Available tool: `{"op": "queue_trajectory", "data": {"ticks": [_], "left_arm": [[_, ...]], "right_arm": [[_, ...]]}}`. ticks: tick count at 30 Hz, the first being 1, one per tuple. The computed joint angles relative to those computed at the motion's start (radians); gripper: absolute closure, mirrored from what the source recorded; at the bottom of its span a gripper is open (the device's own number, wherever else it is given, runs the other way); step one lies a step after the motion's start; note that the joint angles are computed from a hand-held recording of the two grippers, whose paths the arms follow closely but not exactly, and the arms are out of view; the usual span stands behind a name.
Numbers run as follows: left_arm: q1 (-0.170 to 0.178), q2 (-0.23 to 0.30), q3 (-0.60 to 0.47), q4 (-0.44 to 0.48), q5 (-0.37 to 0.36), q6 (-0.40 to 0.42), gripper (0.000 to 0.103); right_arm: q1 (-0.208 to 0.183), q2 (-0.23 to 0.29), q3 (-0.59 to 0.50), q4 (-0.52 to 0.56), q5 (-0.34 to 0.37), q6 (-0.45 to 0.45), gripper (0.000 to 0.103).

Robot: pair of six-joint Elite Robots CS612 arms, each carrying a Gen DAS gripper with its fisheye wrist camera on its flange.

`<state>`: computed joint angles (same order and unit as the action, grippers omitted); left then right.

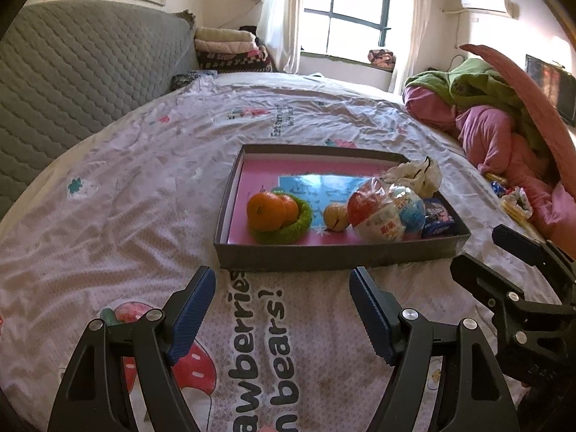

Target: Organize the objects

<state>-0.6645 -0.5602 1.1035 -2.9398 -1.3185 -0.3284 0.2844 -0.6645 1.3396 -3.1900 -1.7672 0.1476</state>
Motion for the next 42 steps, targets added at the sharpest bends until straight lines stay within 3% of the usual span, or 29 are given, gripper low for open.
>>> {"op": "queue_trajectory", "data": {"ticks": [42], "left_arm": [[-0.007, 0.017, 0.0, 0.049, 0.015, 0.001, 0.025]], "right_arm": [[-0.005, 0.014, 0.03, 0.012, 0.017, 0.079, 0.024]]}}
